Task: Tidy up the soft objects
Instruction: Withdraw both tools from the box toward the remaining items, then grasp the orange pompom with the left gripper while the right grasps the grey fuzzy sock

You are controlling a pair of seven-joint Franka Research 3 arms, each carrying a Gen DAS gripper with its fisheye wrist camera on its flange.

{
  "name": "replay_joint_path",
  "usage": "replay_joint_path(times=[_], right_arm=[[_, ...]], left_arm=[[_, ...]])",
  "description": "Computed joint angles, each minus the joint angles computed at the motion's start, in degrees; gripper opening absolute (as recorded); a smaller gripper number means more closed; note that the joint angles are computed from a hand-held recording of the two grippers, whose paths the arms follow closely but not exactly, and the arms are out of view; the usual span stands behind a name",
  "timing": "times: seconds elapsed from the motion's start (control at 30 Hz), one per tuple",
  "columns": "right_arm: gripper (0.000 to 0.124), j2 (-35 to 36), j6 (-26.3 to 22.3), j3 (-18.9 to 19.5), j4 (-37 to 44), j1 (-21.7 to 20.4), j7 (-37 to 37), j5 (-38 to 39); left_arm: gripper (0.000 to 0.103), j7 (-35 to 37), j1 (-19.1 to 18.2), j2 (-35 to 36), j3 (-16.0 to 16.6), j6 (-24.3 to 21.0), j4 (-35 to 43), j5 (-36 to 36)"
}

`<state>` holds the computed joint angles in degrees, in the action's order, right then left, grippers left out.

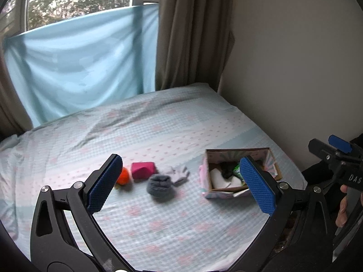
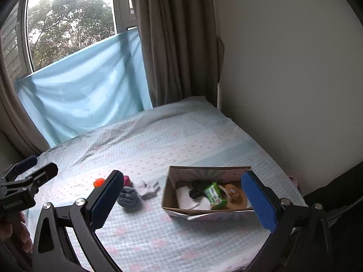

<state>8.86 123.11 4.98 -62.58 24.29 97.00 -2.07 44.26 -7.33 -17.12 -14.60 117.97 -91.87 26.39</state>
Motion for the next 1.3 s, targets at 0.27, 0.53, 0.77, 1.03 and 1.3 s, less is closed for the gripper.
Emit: replay_joint_path(times=[0.27,0.53,0.77,1.03,1.3], right_arm=[[0.103,-1.4,2.7,2.0,-4.2,4.8,9.2,-6.1],[0.103,2.2,0.2,2.7,-2.3,9.8,17.2,-9.9],[0.103,6.6,1.4,2.3,-3.4,12.7,19.0,-10.0],[0.103,16.4,1.6,0.3,1.3,15.3,22.2,-7.9],[0.103,32.1,-5.0,-2.4,17.7,17.6,23.0,-5.7]], left_arm=[[0.103,6.4,1.5,-12.1,6.3,4.1,-13.8,-5.8],[0.103,14.6,4.1,-17.2,11.4,8.4,-23.6,-11.1],[0.103,21.6,6.3,-16.0,14.4,13.8,-31.0,-14.1],[0.102,28.6,8.1,-9.3,16.7,19.8,-34.6,-19.9],[0.102,42.0,9.6,2.8,17.5,23.7,-31.3,-25.0]])
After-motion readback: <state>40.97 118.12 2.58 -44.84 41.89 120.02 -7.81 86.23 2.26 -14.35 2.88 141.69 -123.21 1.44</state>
